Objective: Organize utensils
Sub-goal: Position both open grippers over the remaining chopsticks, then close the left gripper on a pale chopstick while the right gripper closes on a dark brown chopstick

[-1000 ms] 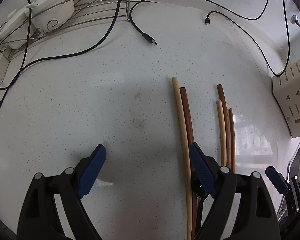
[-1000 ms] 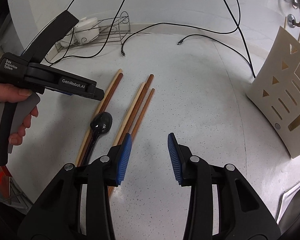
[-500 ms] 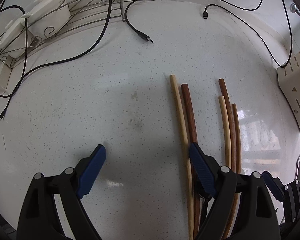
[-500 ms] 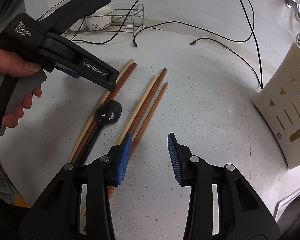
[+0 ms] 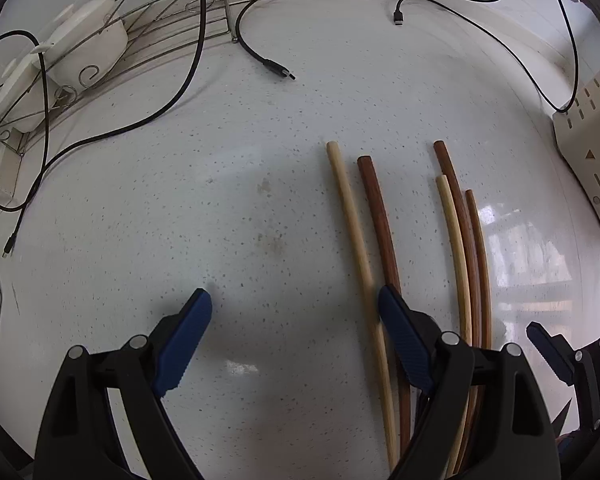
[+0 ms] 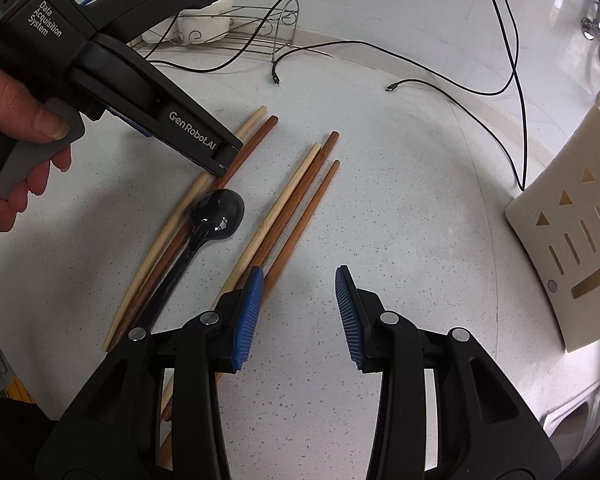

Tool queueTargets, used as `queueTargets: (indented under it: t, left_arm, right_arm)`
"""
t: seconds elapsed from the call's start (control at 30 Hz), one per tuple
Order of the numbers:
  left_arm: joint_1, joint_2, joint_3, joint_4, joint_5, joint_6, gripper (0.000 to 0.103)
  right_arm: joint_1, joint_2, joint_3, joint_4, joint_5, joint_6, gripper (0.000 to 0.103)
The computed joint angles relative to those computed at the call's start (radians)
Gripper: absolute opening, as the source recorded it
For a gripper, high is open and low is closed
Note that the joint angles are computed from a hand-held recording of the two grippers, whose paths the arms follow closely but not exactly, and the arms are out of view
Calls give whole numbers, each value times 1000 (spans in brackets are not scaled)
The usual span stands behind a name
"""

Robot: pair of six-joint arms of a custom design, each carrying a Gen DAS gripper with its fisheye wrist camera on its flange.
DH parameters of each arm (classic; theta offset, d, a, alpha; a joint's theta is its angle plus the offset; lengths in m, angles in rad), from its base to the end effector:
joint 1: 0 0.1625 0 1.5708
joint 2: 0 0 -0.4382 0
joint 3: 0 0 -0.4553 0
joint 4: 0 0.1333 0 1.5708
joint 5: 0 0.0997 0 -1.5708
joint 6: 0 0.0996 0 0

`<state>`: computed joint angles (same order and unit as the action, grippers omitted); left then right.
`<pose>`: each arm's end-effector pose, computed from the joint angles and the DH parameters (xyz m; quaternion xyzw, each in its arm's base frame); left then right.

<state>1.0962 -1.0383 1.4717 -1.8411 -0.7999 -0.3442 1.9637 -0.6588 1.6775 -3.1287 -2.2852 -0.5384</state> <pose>-0.1498 -0.7352 0.2621 0.0907 0.9196 -0.0799 0.3738 0.3345 -0.6294 0.0297 0.3223 -0.8487 0.2244 0.3543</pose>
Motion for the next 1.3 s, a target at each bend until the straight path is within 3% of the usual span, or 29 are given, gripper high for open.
queueTargets:
  t: [0.23, 0.37, 0.47, 0.63, 0.7, 0.9, 1.3]
  left_arm:
    - [5, 2, 0, -6, -2, 17, 78]
    - [-2, -34, 41, -36, 9, 32, 55]
    - [1, -50, 54, -50, 7, 64, 46]
    - [2, -57, 49, -37, 4, 49, 25]
    - [10, -67, 49, -47, -11, 55, 16]
    - [26, -86, 42, -37, -42, 99, 6]
    - [33, -92, 42, -32, -64, 140, 6]
  right_arm:
    - [10, 10, -14, 20, -28, -22, 36]
    - [11, 1, -18, 106, -16, -4, 35]
    - [12, -4, -16, 130, -8, 6, 33]
    - [12, -18, -25, 219, 14, 35, 16]
    - [12, -24, -31, 263, 23, 68, 13]
    - [-2, -51, -44, 372, 64, 190, 9]
    - [-25, -100, -18, 415, 95, 330, 6]
